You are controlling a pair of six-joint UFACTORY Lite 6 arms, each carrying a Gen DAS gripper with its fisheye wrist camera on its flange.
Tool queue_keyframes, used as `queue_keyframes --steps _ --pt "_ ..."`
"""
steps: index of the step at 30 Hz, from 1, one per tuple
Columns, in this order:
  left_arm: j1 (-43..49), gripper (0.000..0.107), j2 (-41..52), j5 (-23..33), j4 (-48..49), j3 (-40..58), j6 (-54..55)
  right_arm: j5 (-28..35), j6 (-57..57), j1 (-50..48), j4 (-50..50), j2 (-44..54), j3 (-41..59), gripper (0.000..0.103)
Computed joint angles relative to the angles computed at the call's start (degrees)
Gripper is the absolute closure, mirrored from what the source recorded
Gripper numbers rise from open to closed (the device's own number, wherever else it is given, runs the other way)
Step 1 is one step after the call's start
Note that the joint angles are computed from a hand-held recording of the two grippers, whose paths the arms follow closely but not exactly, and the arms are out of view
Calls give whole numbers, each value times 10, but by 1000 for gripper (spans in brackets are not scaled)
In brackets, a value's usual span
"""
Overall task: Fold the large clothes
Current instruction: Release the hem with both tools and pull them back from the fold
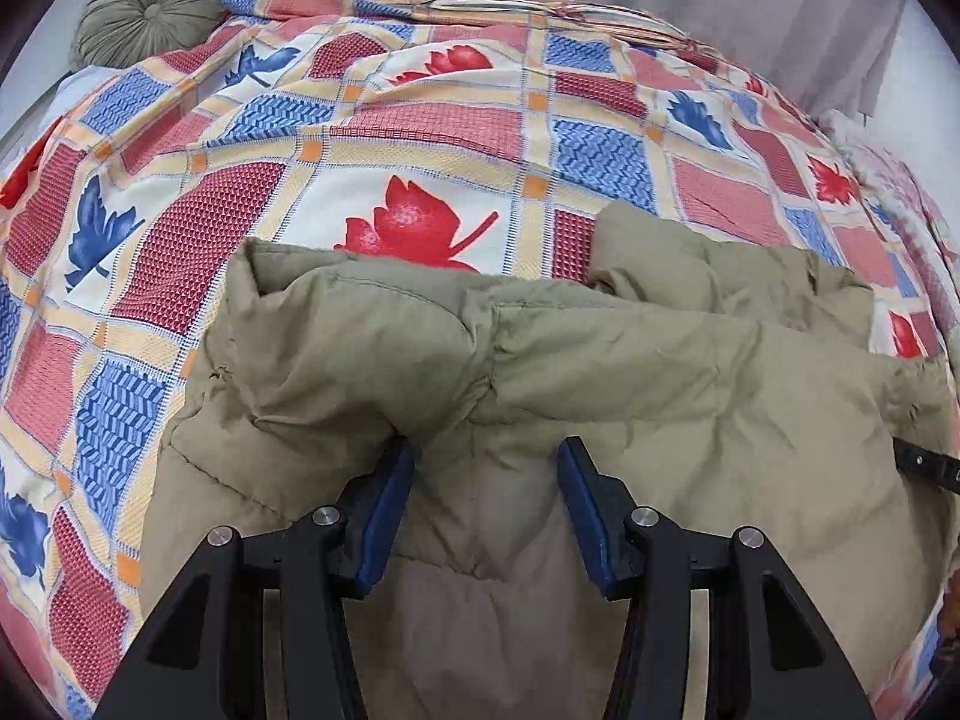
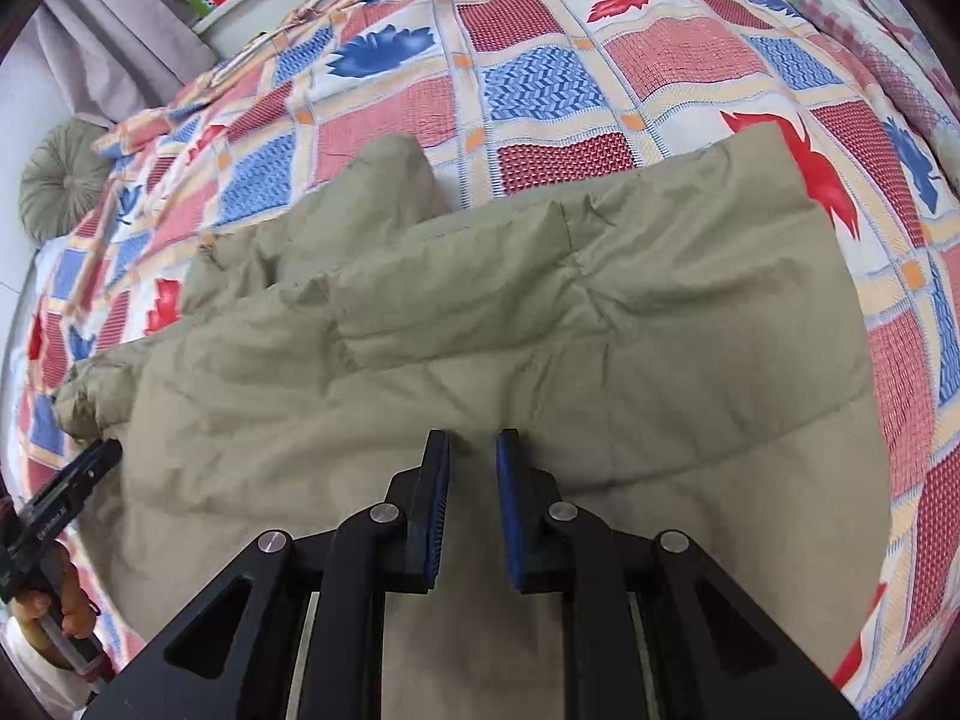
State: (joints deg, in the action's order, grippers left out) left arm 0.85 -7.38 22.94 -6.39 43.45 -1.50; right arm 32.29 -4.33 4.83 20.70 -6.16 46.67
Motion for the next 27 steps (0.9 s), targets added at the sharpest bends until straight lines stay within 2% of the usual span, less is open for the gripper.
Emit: queue_keyframes --steps 4,9,12,14,18,20,21,22,24,27 --pt "-13 54 95 -55 81 51 -83 -65 -7 -2 3 79 29 89" --pt "1 54 195 -61 89 134 -100 -122 -35 0 44 158 67 89" --pt "18 54 214 -29 86 174 -111 -113 -70 -15 87 182 91 89" --pt "36 54 186 -11 79 175 -100 -95 -73 -29 99 183 104 89" --pt "80 53 111 -9 83 130 -30 -80 67 -41 -56 115 95 87" --pt "97 53 134 -8 131 128 -48 -76 109 -51 -141 80 82 85" --pt "107 53 155 -11 138 133 -51 -72 99 -64 -151 73 79 85" --pt "118 51 186 -19 121 143 -47 -66 73 -81 -143 78 79 85" --pt "131 40 231 -32 101 161 -66 -61 26 -116 -111 112 85 86" --pt "119 40 272 -49 148 179 -138 -75 -50 -147 -17 177 97 86"
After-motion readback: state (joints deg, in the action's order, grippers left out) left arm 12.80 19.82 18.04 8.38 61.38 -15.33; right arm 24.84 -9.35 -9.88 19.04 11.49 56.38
